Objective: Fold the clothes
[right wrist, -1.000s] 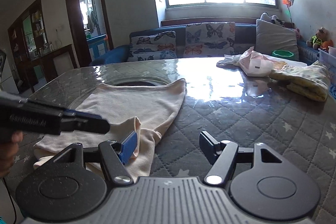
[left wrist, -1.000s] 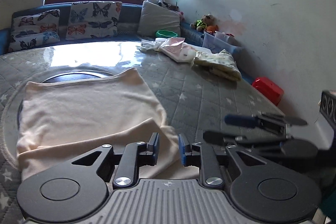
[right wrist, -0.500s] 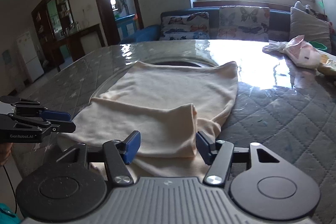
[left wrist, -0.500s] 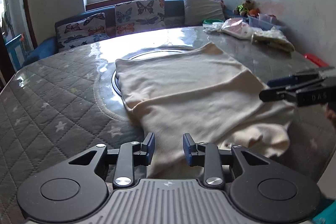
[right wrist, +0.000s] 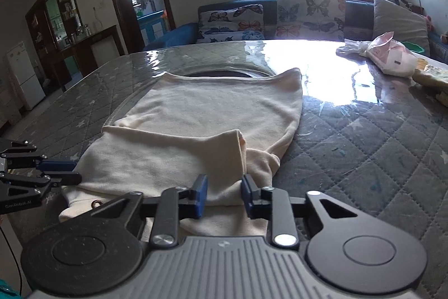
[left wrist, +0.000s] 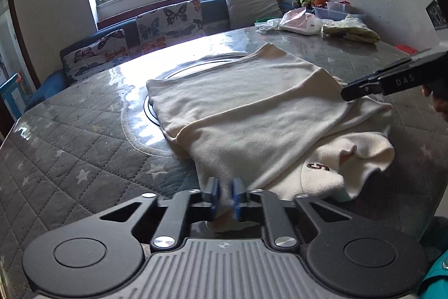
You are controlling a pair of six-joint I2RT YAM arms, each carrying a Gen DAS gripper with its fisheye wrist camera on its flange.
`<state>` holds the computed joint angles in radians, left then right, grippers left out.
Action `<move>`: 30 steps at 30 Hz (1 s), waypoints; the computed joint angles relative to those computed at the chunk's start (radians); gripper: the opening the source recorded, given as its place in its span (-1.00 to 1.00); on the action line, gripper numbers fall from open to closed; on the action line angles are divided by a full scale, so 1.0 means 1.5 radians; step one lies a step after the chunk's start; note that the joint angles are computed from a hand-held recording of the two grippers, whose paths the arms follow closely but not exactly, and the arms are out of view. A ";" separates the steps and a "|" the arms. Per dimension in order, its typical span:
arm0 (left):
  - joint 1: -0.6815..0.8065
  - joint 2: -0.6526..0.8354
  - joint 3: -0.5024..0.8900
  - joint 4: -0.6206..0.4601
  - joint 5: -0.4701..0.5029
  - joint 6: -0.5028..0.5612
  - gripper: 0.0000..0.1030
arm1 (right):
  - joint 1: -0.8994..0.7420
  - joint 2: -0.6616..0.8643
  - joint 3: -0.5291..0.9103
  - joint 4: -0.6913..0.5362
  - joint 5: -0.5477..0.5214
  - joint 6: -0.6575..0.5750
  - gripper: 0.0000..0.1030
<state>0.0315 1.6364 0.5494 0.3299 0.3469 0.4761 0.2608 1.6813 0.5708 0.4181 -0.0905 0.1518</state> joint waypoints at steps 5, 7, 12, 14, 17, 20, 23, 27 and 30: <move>0.016 -0.001 0.003 -0.003 0.002 -0.011 -0.90 | 0.001 -0.030 -0.012 -0.008 -0.010 0.005 -0.78; 0.024 -0.002 0.005 -0.008 0.013 -0.021 -0.90 | 0.004 -0.032 -0.017 -0.004 -0.009 -0.001 -0.78; 0.037 -0.014 -0.002 -0.007 0.029 -0.033 -0.90 | -0.002 -0.011 -0.018 0.013 -0.015 0.018 -0.64; 0.036 -0.015 -0.003 -0.010 0.026 -0.030 -0.89 | -0.002 -0.003 -0.015 0.016 -0.014 0.017 -0.59; 0.031 -0.032 -0.018 0.000 0.044 -0.014 -0.86 | -0.001 0.003 -0.009 0.013 -0.006 0.021 -0.57; 0.012 -0.043 -0.033 0.020 0.065 0.018 -0.77 | 0.000 0.005 -0.003 0.004 -0.004 0.022 -0.53; -0.017 -0.026 -0.039 0.044 0.053 0.057 -0.61 | 0.006 0.007 0.002 -0.006 0.004 0.015 -0.51; -0.035 0.021 -0.019 0.055 0.023 0.065 -0.80 | 0.006 -0.007 0.005 -0.027 -0.003 0.010 -0.74; -0.020 0.023 -0.011 0.048 0.030 0.059 -0.97 | 0.003 -0.031 -0.002 -0.039 -0.017 0.025 -0.82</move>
<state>0.0007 1.6704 0.5324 0.4016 0.3921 0.5644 0.2650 1.6348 0.5683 0.3594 -0.1158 0.1887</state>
